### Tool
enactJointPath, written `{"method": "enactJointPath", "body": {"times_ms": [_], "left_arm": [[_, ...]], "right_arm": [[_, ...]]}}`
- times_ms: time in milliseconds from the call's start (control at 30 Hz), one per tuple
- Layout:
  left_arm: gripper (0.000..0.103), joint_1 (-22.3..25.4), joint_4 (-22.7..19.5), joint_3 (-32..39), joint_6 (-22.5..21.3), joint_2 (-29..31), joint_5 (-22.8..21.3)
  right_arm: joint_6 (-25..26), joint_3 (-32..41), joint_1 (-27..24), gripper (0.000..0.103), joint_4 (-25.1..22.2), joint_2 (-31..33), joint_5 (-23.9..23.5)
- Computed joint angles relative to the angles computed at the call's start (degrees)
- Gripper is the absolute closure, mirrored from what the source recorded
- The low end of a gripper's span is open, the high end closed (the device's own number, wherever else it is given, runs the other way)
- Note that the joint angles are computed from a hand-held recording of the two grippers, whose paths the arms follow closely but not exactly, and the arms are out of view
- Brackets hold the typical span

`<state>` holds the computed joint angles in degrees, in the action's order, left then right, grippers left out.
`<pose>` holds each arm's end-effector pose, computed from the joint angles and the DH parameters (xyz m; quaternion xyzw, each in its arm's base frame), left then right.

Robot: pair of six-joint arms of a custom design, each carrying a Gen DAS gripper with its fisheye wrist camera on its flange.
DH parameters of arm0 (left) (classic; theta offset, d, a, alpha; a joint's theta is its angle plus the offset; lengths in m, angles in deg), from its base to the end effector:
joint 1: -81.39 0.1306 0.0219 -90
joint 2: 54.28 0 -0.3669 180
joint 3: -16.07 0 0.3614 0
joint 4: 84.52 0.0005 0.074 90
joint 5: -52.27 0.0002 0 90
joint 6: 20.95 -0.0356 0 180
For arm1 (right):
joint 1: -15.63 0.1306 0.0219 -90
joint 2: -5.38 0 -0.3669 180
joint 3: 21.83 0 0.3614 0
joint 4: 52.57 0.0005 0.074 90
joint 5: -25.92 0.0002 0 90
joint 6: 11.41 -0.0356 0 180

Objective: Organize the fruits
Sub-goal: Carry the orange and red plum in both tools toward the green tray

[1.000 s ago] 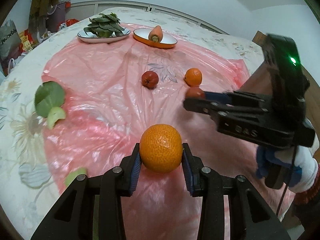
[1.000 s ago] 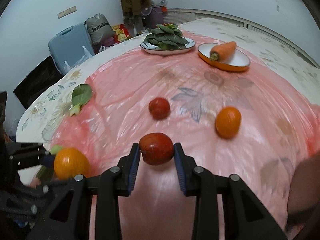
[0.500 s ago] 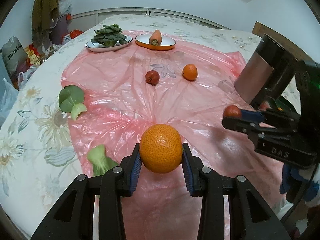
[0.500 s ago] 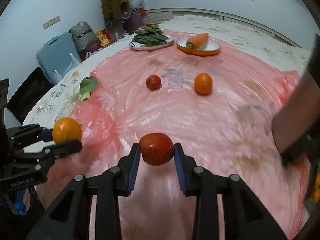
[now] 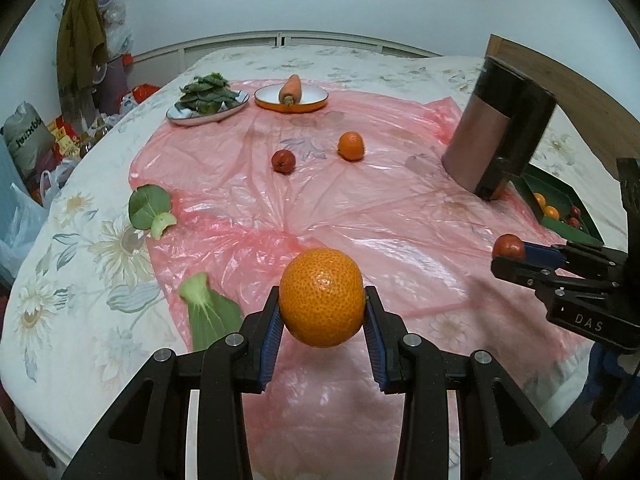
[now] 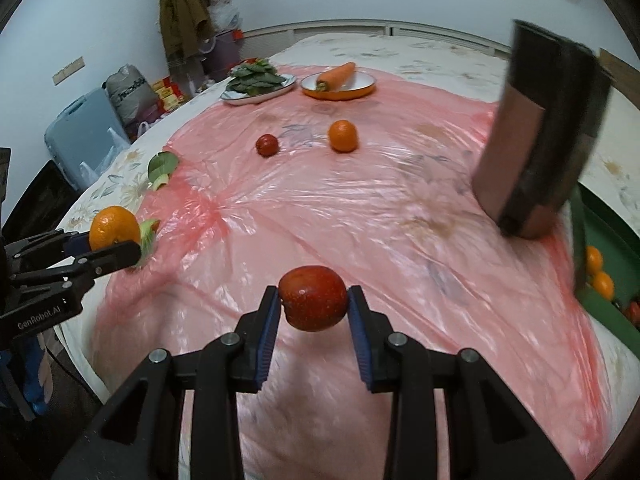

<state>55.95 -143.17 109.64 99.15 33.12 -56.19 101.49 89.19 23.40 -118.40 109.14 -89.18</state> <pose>0.3930 -0.1750 0.4504 -0.0895 0.9317 -0.0135 0.3516 0.5161 0.0852 0.4419 -0.3053 0.8906 0.1725 0.2896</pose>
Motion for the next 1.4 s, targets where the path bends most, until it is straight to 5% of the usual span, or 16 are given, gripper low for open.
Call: {"method": "enactJointPath", "body": {"times_ms": [600, 1400], "left_arm": [[0.070, -9.30, -4.51, 10.61, -3.71, 5.80, -5.08], [0.070, -14.48, -15.49, 47.02, -12.64, 31.69, -2.82]], "right_arm": [[-2.10, -5.63, -13.63, 0.078, 4.04, -5.88, -2.34], [-9.57, 4.30, -27.88, 0.078, 7.72, 3.60, -4.02]]}}
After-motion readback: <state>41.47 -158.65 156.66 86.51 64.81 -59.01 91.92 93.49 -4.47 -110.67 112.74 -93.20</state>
